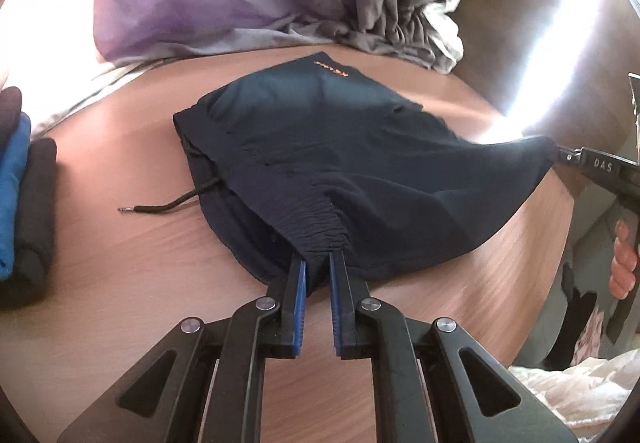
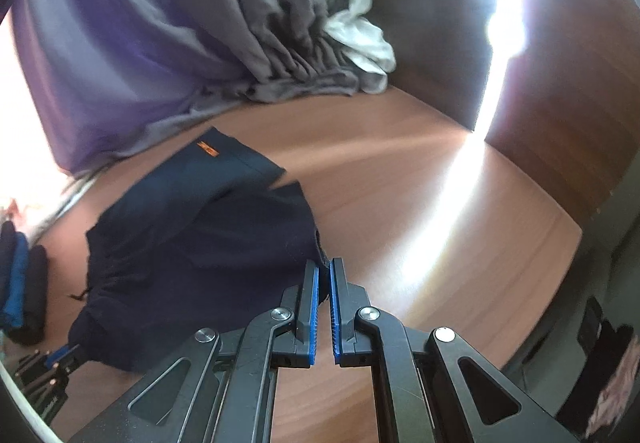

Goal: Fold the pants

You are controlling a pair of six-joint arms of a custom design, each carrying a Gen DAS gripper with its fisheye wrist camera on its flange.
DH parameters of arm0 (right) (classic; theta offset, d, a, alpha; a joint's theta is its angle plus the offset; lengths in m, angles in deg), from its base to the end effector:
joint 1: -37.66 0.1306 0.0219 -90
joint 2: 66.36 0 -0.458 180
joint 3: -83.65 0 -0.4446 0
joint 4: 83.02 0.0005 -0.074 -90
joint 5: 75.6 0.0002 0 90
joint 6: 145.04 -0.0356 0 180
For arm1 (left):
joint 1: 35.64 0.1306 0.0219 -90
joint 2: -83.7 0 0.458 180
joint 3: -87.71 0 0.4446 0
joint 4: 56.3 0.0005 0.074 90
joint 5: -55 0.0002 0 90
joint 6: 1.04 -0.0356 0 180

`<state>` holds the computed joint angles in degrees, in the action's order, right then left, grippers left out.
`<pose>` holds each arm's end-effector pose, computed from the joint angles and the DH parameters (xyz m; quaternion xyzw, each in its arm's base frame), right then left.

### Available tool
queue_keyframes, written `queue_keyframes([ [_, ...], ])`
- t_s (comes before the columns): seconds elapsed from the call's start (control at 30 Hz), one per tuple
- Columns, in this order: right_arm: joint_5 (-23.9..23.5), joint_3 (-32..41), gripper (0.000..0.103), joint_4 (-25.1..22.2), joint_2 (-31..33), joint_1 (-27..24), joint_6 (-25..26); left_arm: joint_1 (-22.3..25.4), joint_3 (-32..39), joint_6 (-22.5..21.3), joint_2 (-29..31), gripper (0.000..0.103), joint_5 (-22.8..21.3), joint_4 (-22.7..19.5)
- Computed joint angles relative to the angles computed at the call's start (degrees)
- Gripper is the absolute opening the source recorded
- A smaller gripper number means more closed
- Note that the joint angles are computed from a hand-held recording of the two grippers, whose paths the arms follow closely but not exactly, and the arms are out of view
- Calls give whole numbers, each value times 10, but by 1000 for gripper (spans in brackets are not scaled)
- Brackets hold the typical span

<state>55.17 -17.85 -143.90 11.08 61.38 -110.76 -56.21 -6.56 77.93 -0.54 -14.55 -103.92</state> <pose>0.3917 0.1462 0.4985 0.3366 0.8450 -0.1027 0.4026 0.5225 -0.2099 0.4181 0.3049 0.8960 -0.1927 0.2590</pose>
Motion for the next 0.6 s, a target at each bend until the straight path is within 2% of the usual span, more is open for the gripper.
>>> queue_keyframes([
  [0.13, -29, -9, 6, 33, -8, -15, 51, -5, -7, 32, -4, 12, 6, 2],
  [0.27, -58, -18, 6, 51, -13, -25, 73, -13, -9, 41, -13, 12, -14, 6],
  [0.5, -54, -13, 6, 87, -31, -33, 114, -20, 29, 65, -24, 12, -31, -23],
  [0.6, -36, -4, 6, 121, -38, -36, 145, -23, 51, 68, -22, 12, -40, -35],
])
